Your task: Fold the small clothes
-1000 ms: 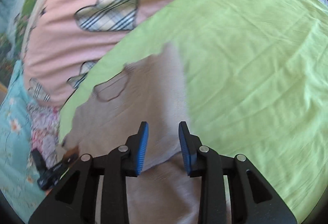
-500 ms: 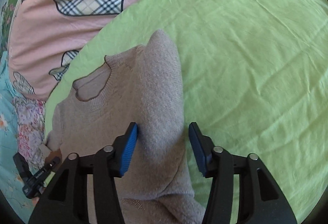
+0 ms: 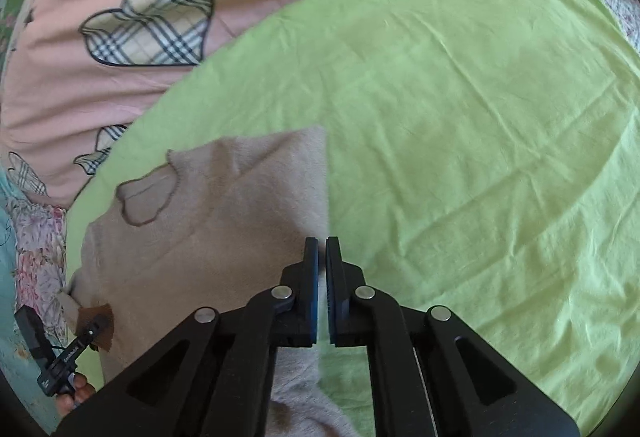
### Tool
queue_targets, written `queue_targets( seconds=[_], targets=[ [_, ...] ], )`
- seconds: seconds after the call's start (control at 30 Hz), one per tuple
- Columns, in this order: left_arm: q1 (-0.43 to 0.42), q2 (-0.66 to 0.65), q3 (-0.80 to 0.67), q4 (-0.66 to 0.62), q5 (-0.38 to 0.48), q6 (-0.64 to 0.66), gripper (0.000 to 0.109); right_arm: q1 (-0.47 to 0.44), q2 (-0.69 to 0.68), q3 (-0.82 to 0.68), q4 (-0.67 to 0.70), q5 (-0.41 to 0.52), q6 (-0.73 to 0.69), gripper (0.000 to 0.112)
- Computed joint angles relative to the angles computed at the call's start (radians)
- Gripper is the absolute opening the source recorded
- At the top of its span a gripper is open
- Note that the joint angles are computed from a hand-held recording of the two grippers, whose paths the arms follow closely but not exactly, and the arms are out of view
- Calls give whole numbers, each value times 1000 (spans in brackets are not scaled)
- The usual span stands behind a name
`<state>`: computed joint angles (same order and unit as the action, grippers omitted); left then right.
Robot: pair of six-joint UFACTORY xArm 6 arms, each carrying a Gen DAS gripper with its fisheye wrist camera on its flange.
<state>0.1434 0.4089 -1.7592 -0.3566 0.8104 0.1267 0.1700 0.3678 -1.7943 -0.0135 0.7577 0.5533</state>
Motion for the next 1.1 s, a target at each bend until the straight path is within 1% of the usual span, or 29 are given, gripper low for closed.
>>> queue_targets(
  seconds=[0.03,0.07,0.1,0.13,0.17,0.2,0.23,0.27,0.3,0.37,0.43,0.47,0.5,0.63,0.67,0.73,0.83,0.87,0.93,0.97,1.0,1.07,1.1],
  targets=[
    [1,0,1,0,4,1,7,6,-14,19,3,-22,5,40],
    [2,-1,3,1,10,6,7,11,-29,43,-8,-49,22,71],
    [2,-2,5,3,14,8,7,21,-34,51,-45,-54,53,83],
    [0,0,4,11,16,5,7,31,-18,27,-85,-16,70,83],
    [-2,1,5,15,18,3,7,37,13,-21,-86,47,57,82],
    [-3,0,8,15,19,2,7,38,39,-50,-53,85,35,77],
    [-4,-1,10,16,18,0,7,37,61,-74,-20,101,22,72],
    [-6,-4,16,17,16,0,7,38,83,-104,3,140,2,54],
    [-7,-5,17,16,16,0,7,44,119,-159,-2,211,-25,34],
    [-9,-6,12,2,24,3,7,55,137,-198,-58,257,-49,11],
    [-12,-15,10,-40,18,28,7,50,129,-207,-75,259,-64,10],
    [-19,-24,18,-57,-3,49,7,44,125,-208,-82,259,-62,9],
    [-27,-28,27,-52,-22,61,7,38,129,-217,-95,267,-62,8],
    [-40,13,8,75,-1,-1,7,35,183,-269,-119,313,-89,8],
    [-34,13,15,76,4,3,7,36,184,-270,-121,312,-87,8],
    [-21,1,33,39,11,26,8,27,166,-251,-93,299,-64,8],
    [-7,-31,70,20,13,43,10,29,108,-185,-123,275,-5,17],
    [-3,-45,85,21,17,44,11,30,86,-157,-121,256,3,18],
    [6,-69,109,16,22,40,14,44,17,-65,-100,189,10,18],
    [16,-85,120,5,32,39,15,51,-10,-27,-95,161,10,22],
    [24,-101,133,-5,39,35,15,65,-43,17,-85,126,7,32],
    [52,-138,163,-28,51,37,18,87,-78,68,-68,80,2,43],
    [62,-151,172,-29,53,29,19,99,-97,95,-53,55,0,45]
  ],
)
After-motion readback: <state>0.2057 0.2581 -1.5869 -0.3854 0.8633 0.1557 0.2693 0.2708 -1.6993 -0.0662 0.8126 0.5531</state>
